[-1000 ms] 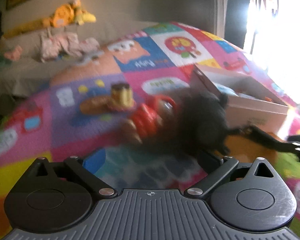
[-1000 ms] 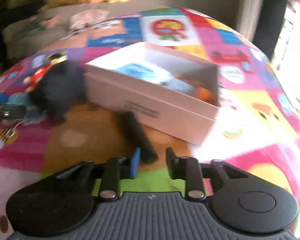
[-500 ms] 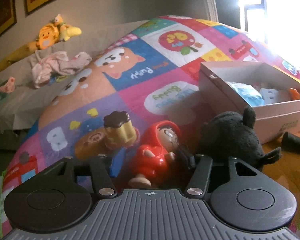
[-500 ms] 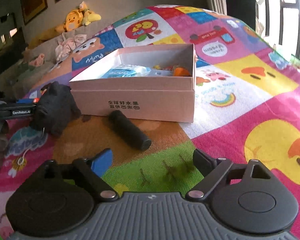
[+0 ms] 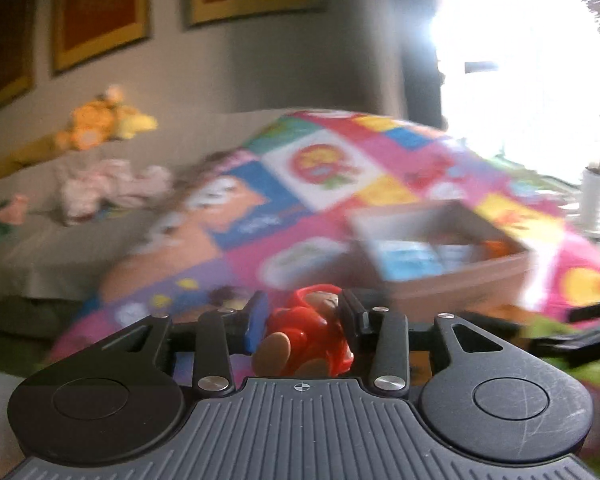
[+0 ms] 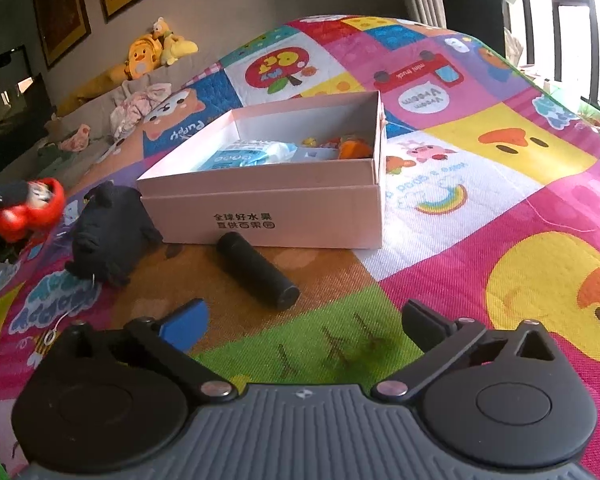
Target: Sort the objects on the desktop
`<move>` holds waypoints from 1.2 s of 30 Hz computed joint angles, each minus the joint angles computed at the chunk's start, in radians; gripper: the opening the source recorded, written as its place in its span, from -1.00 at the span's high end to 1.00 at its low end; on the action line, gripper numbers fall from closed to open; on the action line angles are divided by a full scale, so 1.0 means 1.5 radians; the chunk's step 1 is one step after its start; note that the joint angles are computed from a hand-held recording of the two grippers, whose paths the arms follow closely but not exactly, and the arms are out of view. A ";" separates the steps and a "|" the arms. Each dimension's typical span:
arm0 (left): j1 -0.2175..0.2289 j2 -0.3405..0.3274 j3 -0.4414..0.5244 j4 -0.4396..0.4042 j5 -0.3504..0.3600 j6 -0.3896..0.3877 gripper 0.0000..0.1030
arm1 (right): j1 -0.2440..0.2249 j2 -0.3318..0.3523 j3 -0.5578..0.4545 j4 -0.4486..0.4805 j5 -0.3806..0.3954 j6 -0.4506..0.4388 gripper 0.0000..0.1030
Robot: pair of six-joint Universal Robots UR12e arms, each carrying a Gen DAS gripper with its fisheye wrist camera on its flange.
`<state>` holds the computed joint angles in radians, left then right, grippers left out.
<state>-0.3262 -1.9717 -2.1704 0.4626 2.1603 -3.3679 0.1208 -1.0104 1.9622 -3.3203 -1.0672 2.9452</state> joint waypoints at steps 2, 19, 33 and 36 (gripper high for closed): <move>-0.008 -0.003 0.001 -0.013 -0.057 -0.001 0.16 | 0.002 -0.004 0.002 0.005 -0.007 -0.012 -1.00; -0.025 -0.035 -0.015 -0.062 -0.113 -0.016 -0.71 | 0.033 -0.040 0.008 0.111 -0.134 -0.088 -1.00; -0.017 -0.047 -0.024 -0.035 -0.074 -0.088 -0.89 | 0.074 0.021 -0.037 -0.059 -0.304 -0.135 -0.86; -0.012 -0.047 -0.026 -0.034 -0.087 -0.104 -0.91 | 0.076 0.021 -0.031 -0.116 -0.312 -0.098 -0.87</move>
